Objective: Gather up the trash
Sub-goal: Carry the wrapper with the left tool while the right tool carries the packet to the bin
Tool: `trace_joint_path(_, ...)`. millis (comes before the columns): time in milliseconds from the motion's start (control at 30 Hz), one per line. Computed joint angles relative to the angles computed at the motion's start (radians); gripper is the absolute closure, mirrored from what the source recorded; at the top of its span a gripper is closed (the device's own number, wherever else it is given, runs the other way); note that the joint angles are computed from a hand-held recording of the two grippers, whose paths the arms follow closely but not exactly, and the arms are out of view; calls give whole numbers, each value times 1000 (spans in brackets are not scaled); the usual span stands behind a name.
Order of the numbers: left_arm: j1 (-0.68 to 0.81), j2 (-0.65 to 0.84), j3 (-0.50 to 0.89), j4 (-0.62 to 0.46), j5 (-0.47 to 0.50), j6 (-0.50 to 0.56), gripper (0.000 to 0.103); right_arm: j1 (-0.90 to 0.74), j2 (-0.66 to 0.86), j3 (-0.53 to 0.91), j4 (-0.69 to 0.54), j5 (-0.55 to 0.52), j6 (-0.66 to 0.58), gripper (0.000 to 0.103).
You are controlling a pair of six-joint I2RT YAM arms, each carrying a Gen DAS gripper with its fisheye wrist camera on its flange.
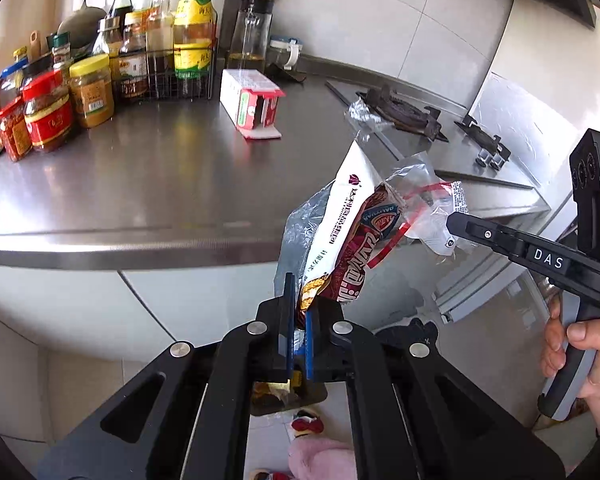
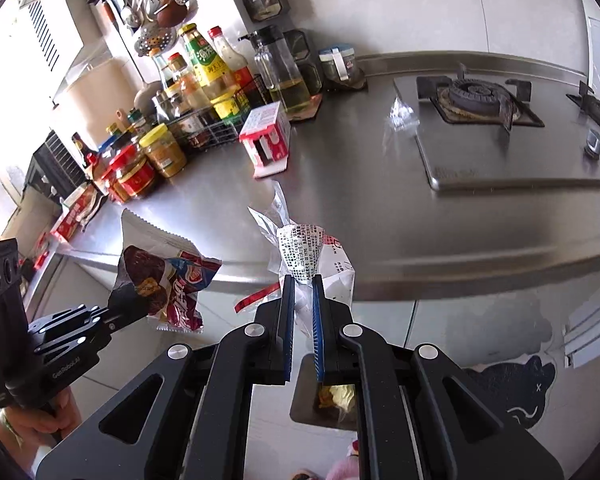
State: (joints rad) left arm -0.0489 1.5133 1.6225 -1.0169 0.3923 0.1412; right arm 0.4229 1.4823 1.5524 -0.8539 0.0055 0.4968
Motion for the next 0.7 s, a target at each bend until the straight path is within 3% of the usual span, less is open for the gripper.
trace_joint_path(133,2,-69,-197,27,-14,16,101,50,-26,-156,14,7,53,93)
trace_joint_path(300,-6,-51,-385,113,-56,11,101,63,25,-324,96,-26,92,93)
trace_joint_path(500,-41,84,-499,264,-107,-7,101,32,185,-408,230,-102,130,93)
trace_joint_path(700,-55,305,-530,410,-119,-60,101,20,414,-386,355,-151,169,93)
